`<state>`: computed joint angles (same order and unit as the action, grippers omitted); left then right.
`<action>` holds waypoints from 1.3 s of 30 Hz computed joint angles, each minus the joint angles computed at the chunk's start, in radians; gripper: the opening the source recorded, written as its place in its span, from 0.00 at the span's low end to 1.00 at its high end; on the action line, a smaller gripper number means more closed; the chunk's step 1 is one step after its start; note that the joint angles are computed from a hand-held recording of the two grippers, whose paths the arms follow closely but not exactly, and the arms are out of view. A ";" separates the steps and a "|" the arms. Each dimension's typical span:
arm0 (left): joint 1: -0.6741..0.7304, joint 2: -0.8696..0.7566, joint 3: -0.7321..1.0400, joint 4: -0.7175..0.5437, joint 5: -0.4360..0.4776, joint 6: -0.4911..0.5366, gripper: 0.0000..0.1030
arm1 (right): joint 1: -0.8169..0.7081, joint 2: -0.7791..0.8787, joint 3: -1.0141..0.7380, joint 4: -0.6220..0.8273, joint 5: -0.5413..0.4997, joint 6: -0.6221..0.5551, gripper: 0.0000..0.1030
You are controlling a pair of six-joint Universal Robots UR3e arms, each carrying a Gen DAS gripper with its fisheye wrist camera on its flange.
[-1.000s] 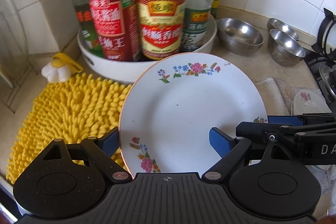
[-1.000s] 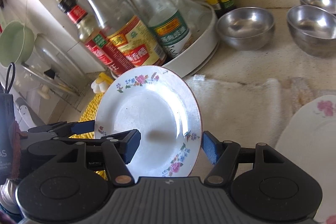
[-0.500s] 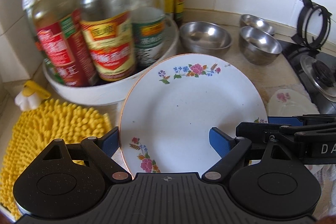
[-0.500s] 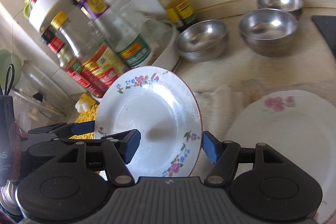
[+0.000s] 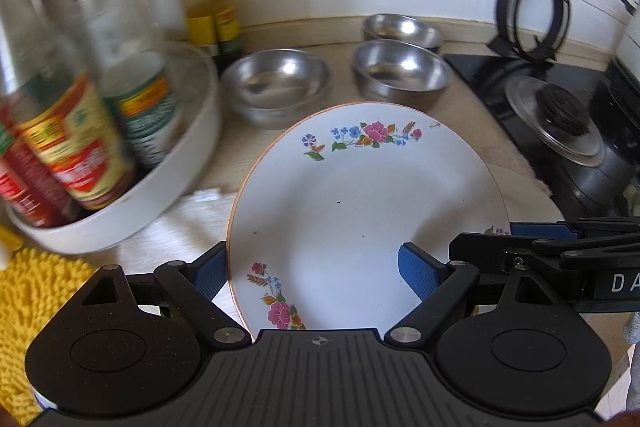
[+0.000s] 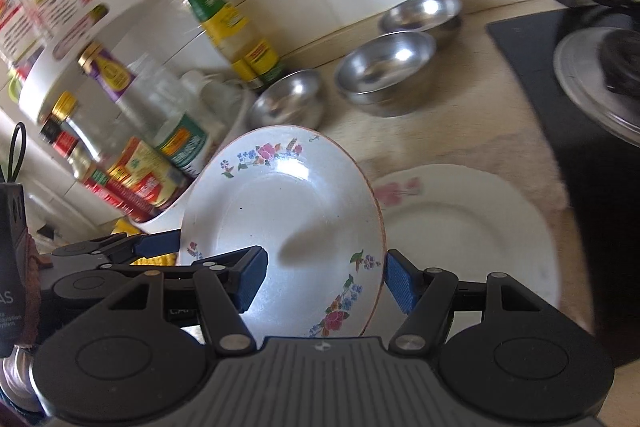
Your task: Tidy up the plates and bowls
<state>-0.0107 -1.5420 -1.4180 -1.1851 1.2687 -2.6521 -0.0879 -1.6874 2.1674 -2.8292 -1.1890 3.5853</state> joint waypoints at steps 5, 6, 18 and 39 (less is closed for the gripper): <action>-0.078 -0.041 0.025 0.020 0.014 -0.019 0.89 | -0.073 -0.095 0.075 0.031 0.016 -0.019 0.65; -0.091 -0.049 0.031 0.022 0.016 -0.021 0.89 | -0.087 -0.113 0.088 0.040 0.019 -0.023 0.65; -0.205 -0.115 0.078 0.016 0.028 -0.026 0.89 | -0.200 -0.295 0.180 0.189 0.032 -0.061 0.65; -0.270 -0.180 0.116 -0.002 0.052 -0.037 0.88 | -0.245 -0.356 0.194 0.297 0.029 -0.109 0.65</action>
<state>-0.2809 -1.7223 -1.3023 -1.1870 1.3204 -2.6892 -0.3328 -2.0439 2.3610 -2.5317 -1.1603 3.4763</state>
